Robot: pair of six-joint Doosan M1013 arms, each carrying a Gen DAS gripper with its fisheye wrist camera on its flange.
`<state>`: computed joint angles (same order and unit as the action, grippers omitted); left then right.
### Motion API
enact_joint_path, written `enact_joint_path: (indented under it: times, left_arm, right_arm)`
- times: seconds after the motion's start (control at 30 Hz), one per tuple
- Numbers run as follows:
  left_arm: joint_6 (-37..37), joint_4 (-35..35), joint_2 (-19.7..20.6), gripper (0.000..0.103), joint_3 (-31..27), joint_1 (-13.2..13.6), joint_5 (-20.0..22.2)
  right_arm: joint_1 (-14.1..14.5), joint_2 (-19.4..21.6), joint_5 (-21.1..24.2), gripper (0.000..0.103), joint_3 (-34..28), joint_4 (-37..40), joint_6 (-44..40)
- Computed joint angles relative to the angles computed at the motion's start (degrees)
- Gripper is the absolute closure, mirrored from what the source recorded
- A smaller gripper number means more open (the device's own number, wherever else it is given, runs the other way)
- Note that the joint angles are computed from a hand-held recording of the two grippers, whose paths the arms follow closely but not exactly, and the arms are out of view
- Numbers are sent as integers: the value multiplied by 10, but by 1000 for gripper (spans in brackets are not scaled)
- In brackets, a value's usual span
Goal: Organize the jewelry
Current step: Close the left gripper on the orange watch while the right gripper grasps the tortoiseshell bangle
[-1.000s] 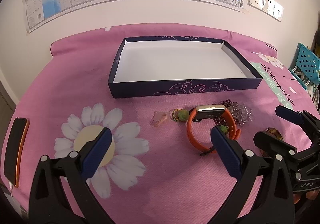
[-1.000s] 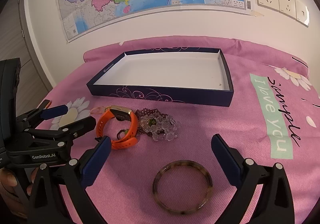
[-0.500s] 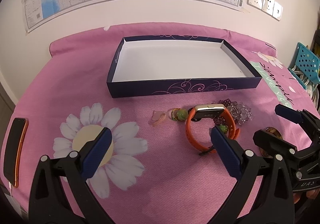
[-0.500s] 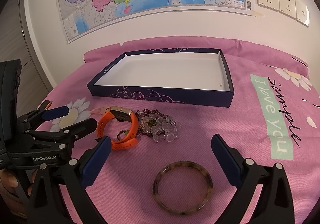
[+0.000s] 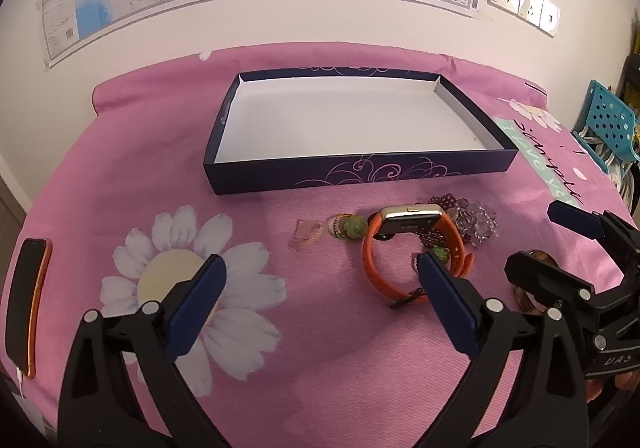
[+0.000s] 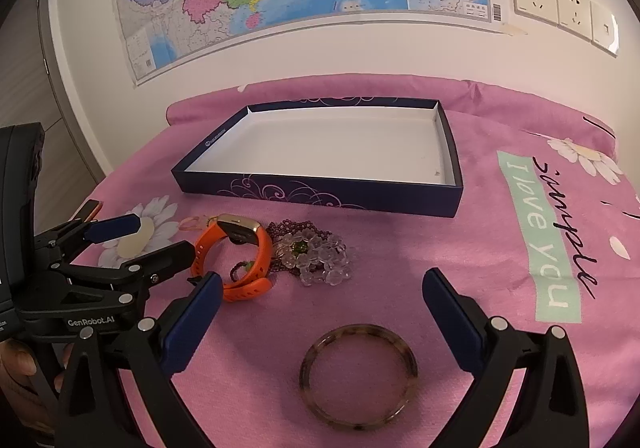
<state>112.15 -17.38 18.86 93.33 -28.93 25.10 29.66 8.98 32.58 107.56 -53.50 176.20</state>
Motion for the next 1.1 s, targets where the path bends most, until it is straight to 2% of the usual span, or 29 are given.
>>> enact_joint_path:
  times: [0.27, 0.53, 0.57, 0.73, 0.8, 0.9, 0.97, 1.07, 1.1]
  left_arm:
    - [18, -14, 1, 14, -2, -1, 9]
    - [101, -95, 7, 24, -11, 9, 45]
    - [110, -106, 9, 25, -14, 11, 52]
    - [147, -148, 20, 44, -29, 17, 99]
    - [161, -161, 25, 48, -36, 19, 118]
    - [176, -170, 31, 50, -44, 20, 131]
    - [172, -166, 34, 54, -49, 19, 135]
    - [170, -172, 48, 60, -67, 22, 168]
    - [168, -169, 51, 61, -70, 22, 175]
  right_arm:
    - [-3, -4, 6, 7, 4, 11, -17]
    - [-15, -18, 3, 8, 20, 57, -65]
    - [-17, -21, 3, 9, 23, 62, -70]
    - [-23, -31, -3, 21, 34, 90, -104]
    - [-26, -33, -3, 30, 36, 106, -124]
    - [-30, -35, -13, 36, 39, 130, -150]
    - [-33, -35, -20, 44, 41, 147, -170]
    - [-33, -33, -21, 56, 41, 167, -200]
    - [-31, -33, -18, 57, 41, 160, -199]
